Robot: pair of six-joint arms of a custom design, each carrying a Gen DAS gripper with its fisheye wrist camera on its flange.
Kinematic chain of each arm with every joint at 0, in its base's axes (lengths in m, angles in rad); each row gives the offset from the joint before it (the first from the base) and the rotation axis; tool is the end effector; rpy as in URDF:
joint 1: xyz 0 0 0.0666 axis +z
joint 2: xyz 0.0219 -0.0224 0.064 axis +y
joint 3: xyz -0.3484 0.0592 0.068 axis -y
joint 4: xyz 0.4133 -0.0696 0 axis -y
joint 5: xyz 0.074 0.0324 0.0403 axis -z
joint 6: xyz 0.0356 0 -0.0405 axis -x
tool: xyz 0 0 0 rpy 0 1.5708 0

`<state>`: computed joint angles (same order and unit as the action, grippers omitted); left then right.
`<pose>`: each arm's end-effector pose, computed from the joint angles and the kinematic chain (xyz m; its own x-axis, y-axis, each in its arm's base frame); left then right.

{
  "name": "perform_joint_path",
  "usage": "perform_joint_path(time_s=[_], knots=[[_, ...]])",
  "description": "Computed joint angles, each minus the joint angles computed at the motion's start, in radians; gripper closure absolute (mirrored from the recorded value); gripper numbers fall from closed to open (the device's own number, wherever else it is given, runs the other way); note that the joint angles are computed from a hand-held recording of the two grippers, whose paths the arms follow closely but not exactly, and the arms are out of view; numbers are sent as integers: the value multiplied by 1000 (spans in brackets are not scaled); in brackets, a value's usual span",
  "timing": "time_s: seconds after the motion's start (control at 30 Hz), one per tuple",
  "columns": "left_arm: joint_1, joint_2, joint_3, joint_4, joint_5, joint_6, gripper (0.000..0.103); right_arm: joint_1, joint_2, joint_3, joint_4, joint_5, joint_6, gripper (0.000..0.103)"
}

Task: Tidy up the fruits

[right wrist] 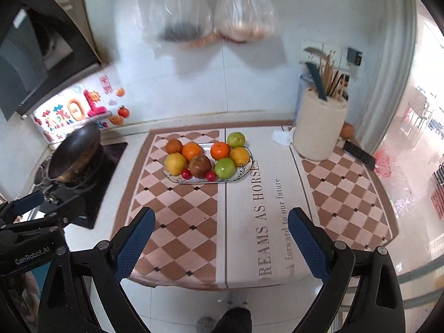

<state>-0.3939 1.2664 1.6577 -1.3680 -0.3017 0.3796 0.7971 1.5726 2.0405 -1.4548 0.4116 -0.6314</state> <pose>0.3961 -0.1536 0.5514 -0.7896 -0.0550 -0.6111 -0.0858 0.9961 0.0213 0.3725 0.3603 0.5762 -0.7666 -0.0106 -0.6420 -0.0607 0.9966 0.0560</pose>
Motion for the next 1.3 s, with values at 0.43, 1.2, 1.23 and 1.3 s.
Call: perform_joint_path(time_s=[0.43, 1.2, 1.23, 1.3], knots=[[-126, -193, -60, -81, -86, 85, 3, 194, -143, 6, -135, 157, -120, 3], [-168, -120, 11, -114, -173, 162, 3, 109, -181, -28, -52, 96, -13, 1], [-155, -100, 21, -109, -166, 154, 3, 88, -170, -25, -42, 88, 1, 1], [-127, -62, 39, -94, -157, 137, 3, 49, -147, -21, -22, 67, 29, 1]])
